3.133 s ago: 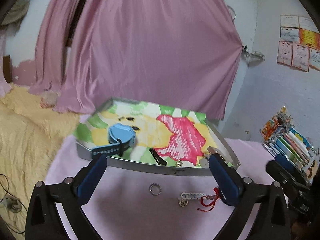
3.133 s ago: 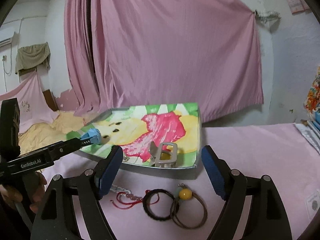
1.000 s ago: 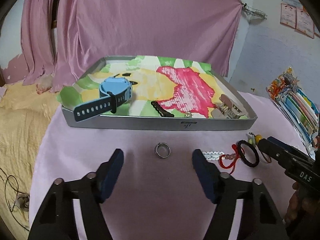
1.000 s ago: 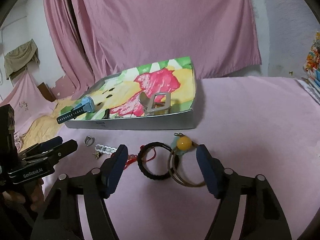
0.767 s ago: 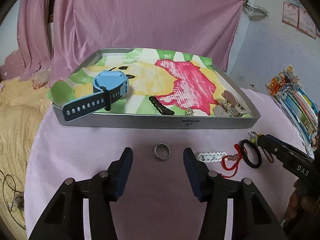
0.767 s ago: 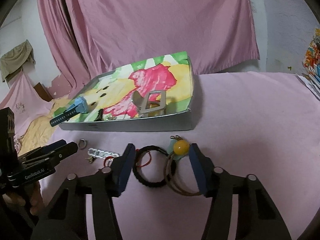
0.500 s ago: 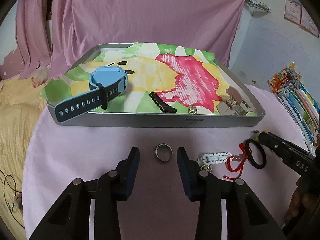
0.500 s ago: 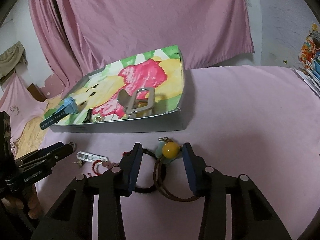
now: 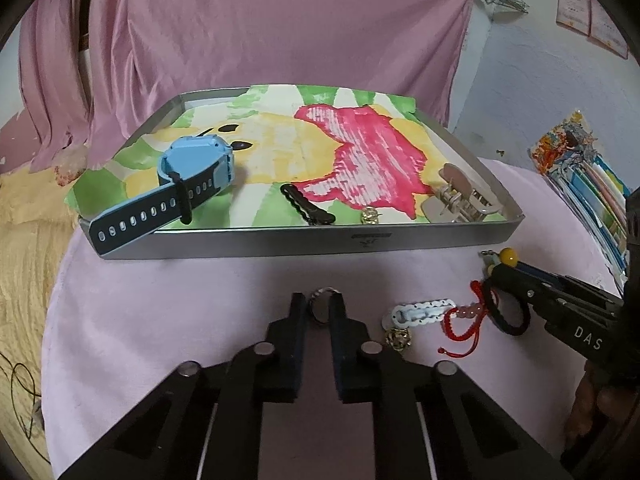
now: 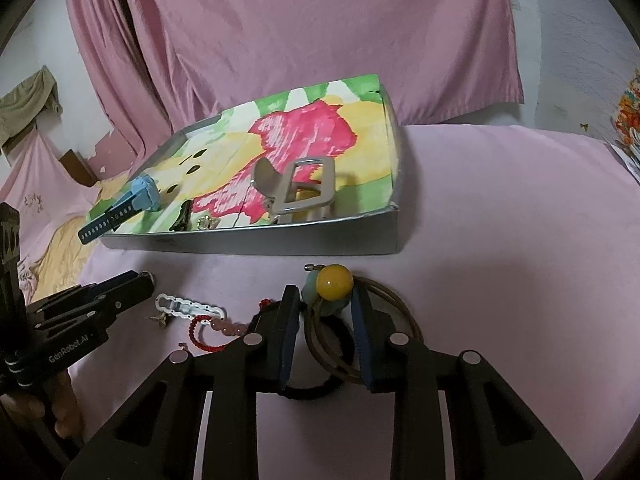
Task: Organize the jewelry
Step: 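Grasp the hair ties with the right gripper while the left grasps the silver ring, then carry the hair ties and silver ring into the tray and open both grippers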
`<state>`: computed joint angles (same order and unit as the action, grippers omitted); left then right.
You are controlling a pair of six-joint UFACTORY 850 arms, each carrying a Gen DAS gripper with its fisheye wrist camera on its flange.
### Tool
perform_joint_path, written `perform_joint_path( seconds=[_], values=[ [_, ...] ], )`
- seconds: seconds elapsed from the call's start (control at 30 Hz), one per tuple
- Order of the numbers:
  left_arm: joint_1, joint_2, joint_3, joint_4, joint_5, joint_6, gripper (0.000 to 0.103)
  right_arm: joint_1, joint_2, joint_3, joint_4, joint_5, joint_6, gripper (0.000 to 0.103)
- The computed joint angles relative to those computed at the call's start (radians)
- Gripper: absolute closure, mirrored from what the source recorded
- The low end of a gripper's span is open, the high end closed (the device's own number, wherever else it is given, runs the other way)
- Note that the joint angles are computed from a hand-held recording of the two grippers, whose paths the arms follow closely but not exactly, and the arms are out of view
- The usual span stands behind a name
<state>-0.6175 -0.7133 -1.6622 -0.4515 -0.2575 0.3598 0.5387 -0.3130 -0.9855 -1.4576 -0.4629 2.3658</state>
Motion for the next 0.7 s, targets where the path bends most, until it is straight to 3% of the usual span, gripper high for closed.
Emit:
perform_joint_path(
  seconds=[0.2, 0.43, 0.7],
  values=[
    [0.007, 0.012, 0.025, -0.199, -0.004, 0.194, 0.096, 0.001, 0.003, 0.008, -0.067, 0.023, 0.053, 0.081],
    [0.012, 0.031, 0.06, -0.366, -0.01, 0.356, 0.096, 0.014, 0.025, 0.051, -0.322, 0.033, 0.306, 0.082],
    [0.017, 0.065, 0.09, -0.605, 0.024, 0.587, 0.096, 0.031, 0.037, 0.071, -0.482, 0.013, 0.448, 0.082]
  ],
)
